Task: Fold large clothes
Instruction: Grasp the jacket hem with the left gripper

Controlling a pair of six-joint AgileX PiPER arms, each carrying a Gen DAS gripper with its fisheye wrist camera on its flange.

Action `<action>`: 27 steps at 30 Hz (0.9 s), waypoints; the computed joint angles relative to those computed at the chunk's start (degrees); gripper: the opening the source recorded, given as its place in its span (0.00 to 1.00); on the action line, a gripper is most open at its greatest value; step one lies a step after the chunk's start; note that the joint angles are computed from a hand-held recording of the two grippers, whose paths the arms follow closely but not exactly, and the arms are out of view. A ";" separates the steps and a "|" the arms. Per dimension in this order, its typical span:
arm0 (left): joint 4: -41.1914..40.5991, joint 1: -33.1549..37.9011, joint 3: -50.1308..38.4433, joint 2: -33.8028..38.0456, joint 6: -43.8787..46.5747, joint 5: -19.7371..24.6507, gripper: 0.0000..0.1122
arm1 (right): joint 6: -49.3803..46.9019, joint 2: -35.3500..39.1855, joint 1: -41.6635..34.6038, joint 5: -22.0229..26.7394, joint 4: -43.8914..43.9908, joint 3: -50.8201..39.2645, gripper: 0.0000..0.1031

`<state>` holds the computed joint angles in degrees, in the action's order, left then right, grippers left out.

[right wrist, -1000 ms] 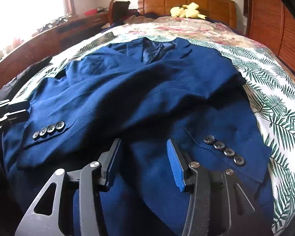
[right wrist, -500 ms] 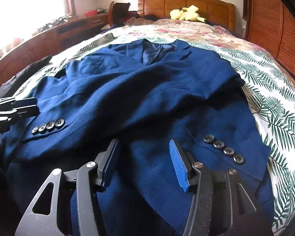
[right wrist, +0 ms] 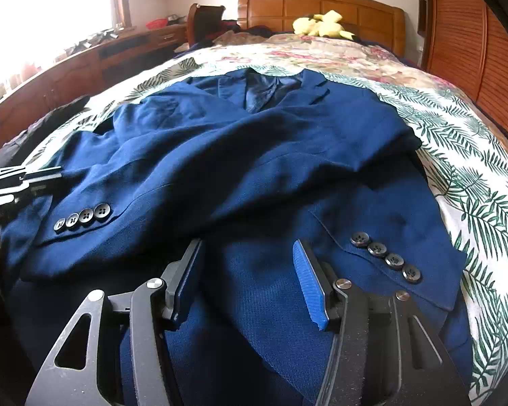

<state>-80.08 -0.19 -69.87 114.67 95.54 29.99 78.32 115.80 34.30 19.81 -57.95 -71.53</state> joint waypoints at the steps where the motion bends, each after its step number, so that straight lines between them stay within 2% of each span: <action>1: -5.05 0.57 1.35 -1.30 4.19 -0.24 0.01 | -0.01 0.00 0.03 0.06 0.00 -0.03 0.54; 3: -11.26 1.30 2.78 -2.78 9.21 -0.64 0.01 | -0.12 0.01 0.03 0.07 0.11 -0.04 0.54; 5: -12.56 2.42 2.16 -3.12 9.11 -0.08 0.01 | 0.31 -0.06 -0.01 -0.08 -0.34 0.17 0.54; 17: -5.33 3.26 -1.95 -1.17 0.41 -0.90 0.02 | 1.24 -0.17 -0.20 -0.82 -1.28 0.57 0.55; 22: -8.05 2.81 2.27 -3.48 5.10 -4.77 0.05 | 2.11 -0.28 -0.49 -1.70 -1.97 0.87 0.56; 27: -6.91 6.04 7.06 -6.27 3.89 -1.80 0.13 | 1.81 -0.29 -0.69 -2.52 -1.58 0.88 0.57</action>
